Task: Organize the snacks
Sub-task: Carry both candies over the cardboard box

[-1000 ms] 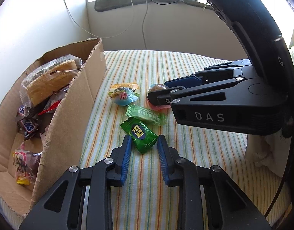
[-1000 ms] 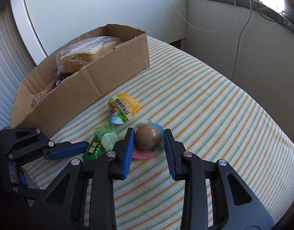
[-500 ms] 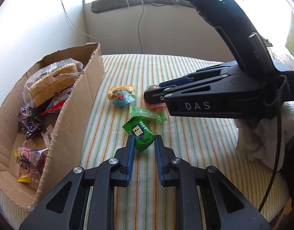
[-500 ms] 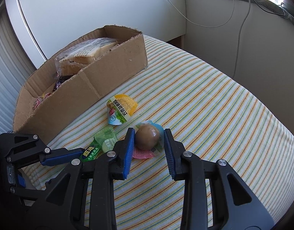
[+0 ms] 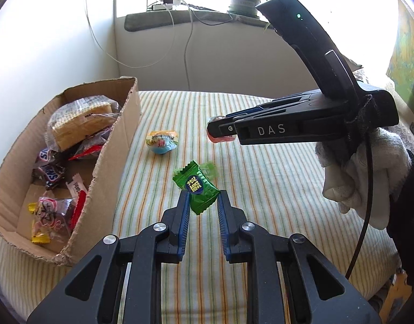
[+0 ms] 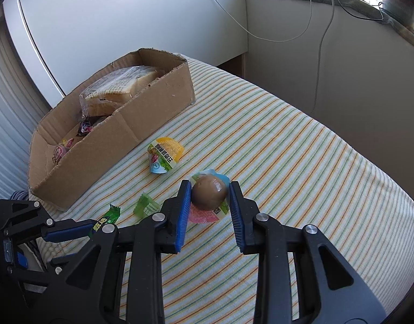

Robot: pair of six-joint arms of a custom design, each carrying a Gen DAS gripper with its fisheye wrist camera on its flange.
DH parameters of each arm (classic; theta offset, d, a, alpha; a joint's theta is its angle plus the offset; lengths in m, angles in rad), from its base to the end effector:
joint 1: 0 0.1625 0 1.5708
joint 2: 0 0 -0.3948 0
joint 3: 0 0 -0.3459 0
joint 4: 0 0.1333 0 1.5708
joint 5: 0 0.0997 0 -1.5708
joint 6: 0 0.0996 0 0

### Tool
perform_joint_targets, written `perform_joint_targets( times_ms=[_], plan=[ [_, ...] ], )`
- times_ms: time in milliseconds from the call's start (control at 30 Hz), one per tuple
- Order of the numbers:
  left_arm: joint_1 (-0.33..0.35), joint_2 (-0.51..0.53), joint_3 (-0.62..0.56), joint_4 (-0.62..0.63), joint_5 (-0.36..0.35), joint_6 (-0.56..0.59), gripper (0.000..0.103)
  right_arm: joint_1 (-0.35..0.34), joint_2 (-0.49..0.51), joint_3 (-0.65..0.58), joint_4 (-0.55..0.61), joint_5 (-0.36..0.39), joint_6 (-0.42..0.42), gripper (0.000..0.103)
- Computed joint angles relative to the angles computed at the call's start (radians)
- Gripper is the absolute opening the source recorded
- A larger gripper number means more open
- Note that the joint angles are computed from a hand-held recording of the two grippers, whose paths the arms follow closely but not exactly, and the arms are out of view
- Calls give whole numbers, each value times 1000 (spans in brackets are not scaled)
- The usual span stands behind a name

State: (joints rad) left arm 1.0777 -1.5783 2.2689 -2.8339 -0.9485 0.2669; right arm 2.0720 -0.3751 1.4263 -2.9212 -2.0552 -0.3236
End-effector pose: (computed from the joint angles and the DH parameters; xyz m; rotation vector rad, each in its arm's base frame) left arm -0.0167 -0.4353 0.3229 0.6996 2.3823 -0.8126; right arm 0.3935 -0.5374 -0.0479 0.9718 -2.4676 0.4560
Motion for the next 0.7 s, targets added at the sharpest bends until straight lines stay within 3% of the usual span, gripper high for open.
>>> perform_joint_targets(
  times_ms=[233,700],
  plan=[
    [11,-82,9,4,-20,30,19,44,-15,8,-4,-13,16,29],
    [60,-165,-43,13,22,59,19,141,63,-132,94,14,26,29]
  ],
)
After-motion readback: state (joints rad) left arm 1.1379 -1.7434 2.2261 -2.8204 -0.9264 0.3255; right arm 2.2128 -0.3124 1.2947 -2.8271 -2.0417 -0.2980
